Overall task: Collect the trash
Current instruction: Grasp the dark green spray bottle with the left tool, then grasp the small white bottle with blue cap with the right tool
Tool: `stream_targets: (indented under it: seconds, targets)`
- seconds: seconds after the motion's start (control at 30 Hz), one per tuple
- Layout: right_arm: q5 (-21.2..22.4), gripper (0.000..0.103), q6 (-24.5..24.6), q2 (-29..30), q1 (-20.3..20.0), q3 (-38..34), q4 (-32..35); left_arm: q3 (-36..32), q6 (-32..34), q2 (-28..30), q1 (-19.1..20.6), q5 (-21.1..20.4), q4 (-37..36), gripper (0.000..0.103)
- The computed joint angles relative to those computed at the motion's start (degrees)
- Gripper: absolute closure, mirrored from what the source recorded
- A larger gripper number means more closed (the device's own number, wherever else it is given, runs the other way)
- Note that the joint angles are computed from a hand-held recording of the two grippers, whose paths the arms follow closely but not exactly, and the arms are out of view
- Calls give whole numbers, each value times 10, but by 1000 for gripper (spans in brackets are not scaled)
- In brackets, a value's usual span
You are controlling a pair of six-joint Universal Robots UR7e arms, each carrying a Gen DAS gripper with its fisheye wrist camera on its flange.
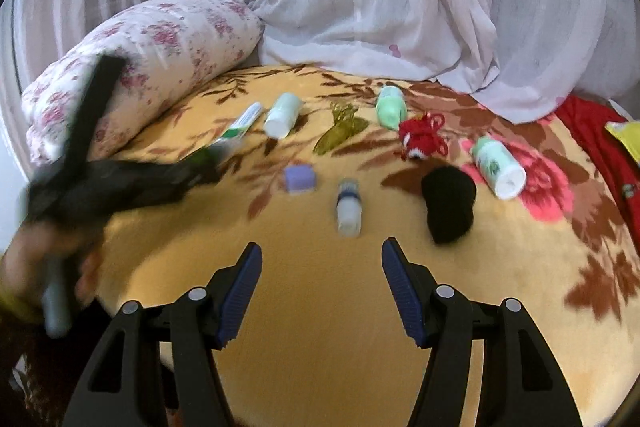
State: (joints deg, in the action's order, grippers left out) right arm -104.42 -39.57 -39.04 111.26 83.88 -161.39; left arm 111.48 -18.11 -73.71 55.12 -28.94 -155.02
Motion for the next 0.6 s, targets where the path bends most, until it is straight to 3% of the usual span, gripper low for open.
stream_targets:
  seconds: [0.17, 0.4, 0.47, 0.53, 0.6]
  targets:
    - [-53, 42, 5, 76, 9, -108, 60, 51, -15, -31, -27, -8, -19, 70]
    - [-111, 48, 56, 154, 11, -245, 193, 85, -25, -53, -44, -12, -32, 70]
    - [-127, 54, 64, 171, 14, -274, 224, 90, -26, -56, -46, -12, -35, 70]
    - [-143, 79, 65, 184, 16, -295, 254, 93, -28, -58, -48, -15, -35, 70]
    - [-151, 80, 53, 180, 19, -278, 229, 98, -29, -61, -49, -19, -37, 70]
